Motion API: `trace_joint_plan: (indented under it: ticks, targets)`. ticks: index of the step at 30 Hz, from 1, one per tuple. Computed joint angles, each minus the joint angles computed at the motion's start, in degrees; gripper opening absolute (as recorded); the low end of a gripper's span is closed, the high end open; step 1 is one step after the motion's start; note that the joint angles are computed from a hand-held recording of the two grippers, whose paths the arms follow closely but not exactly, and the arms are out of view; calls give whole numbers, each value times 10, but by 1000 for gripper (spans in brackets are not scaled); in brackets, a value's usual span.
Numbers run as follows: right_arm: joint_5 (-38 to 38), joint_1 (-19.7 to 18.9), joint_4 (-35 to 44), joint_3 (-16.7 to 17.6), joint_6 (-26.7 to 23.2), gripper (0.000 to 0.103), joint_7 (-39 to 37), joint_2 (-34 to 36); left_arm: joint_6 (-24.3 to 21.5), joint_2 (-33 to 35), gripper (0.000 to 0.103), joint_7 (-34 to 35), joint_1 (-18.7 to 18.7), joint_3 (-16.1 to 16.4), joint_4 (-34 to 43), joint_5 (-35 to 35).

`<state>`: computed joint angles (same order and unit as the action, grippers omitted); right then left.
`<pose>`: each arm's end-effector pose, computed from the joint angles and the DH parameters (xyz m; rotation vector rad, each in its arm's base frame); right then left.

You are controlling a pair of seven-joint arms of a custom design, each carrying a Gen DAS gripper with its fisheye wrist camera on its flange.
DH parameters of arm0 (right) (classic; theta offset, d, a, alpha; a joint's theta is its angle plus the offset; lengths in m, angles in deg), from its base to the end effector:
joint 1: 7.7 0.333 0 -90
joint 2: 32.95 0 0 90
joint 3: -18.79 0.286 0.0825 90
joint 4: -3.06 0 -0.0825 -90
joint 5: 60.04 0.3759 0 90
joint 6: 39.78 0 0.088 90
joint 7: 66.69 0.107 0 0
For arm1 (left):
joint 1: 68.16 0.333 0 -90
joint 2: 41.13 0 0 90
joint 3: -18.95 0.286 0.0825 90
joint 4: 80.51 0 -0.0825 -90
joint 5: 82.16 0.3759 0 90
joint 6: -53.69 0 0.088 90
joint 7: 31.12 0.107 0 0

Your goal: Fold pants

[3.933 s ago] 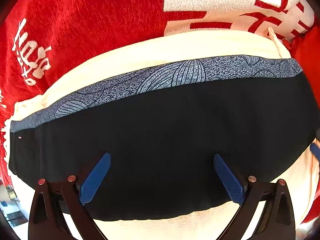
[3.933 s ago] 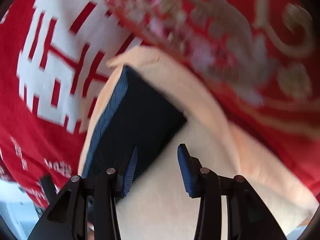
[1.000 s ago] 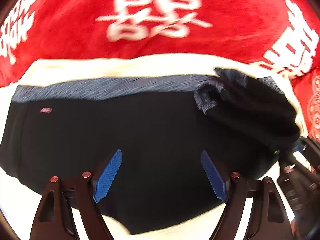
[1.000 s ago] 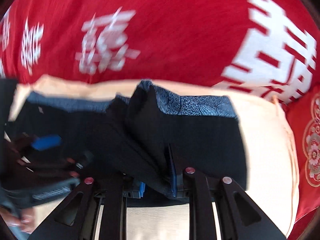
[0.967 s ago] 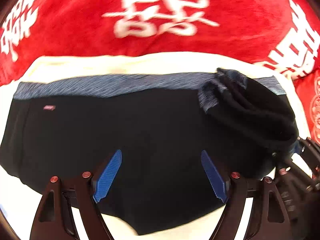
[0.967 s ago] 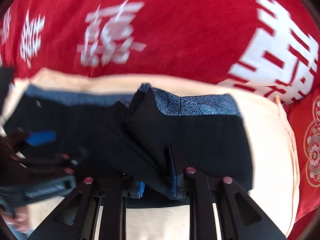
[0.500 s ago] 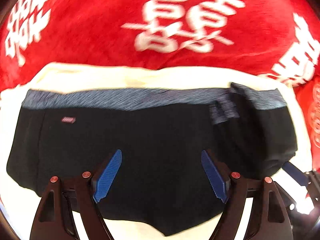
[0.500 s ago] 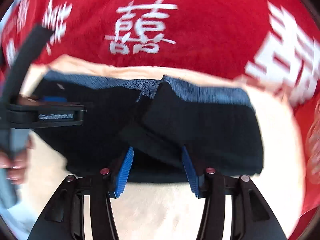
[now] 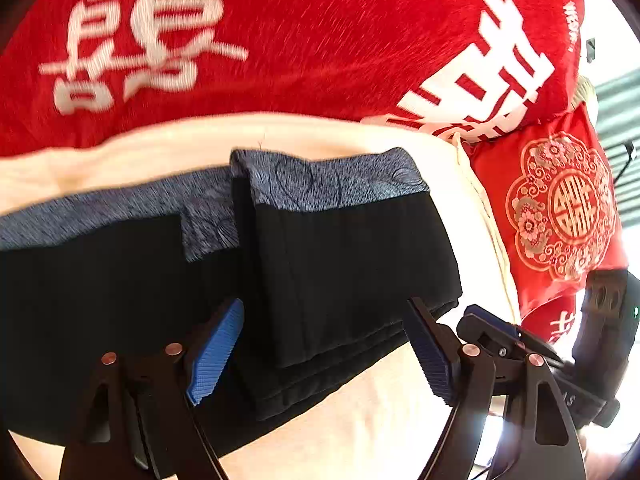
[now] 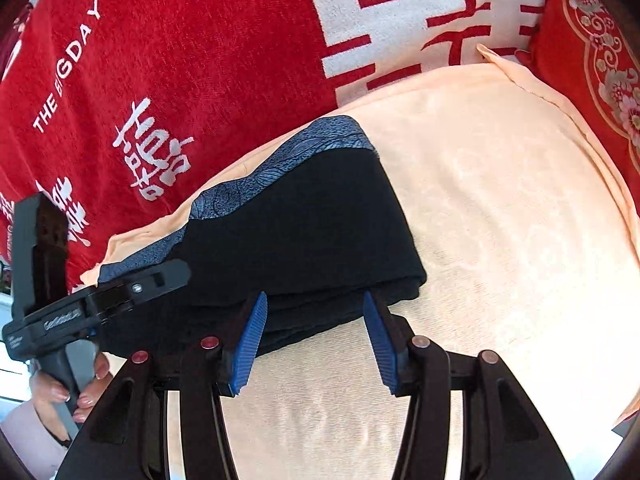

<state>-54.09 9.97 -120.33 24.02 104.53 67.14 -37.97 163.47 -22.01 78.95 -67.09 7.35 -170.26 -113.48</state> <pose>0.5095 0.2151 0.4611 -1.4447 2.2624 -0.0300 0.6316 -0.1404 0.4432 1.5673 -2.2110 0.6359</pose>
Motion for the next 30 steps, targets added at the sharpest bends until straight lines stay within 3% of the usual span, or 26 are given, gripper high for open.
trace_joint_plan:
  ticks: [1, 3, 4, 6, 9, 10, 17, 22, 27, 30]
  targets:
    - [8, -1, -5, -3, 3, 53, -9, -3, -4, 9, 63, -6, -1, -1, 6, -4]
    - [21, -1, -13, -5, 9, 50, -19, -7, -13, 26, 58, -17, -3, -5, 20, -6]
    - [25, -1, -12, -5, 9, 49, -24, -5, -15, 29, 49, -15, -1, -7, 22, -10]
    - [34, -1, -16, -7, 12, 46, -33, -8, -41, 42, 15, -11, 9, -14, 38, -36]
    - [43, -3, -21, -9, 9, 42, -44, -15, -54, 41, 14, -2, 24, -21, 37, -79]
    - [46, -4, -22, -9, 6, 42, -47, -17, -51, 33, 8, 5, 24, -19, 31, -78]
    - [70, -1, -15, -11, -6, 41, -90, -23, -28, -11, 6, 17, 14, 8, -34, -15]
    - [54, -2, 13, -9, -16, 41, -113, 5, 4, -27, 6, 26, 8, 8, -68, -9]
    - [38, -14, 47, -15, -12, 41, -128, 38, 2, -28, 6, 26, 11, 12, -73, -16]
    - [87, -19, 102, -14, -46, 41, -200, 100, 26, -40, 6, 16, 4, 13, -90, -5]
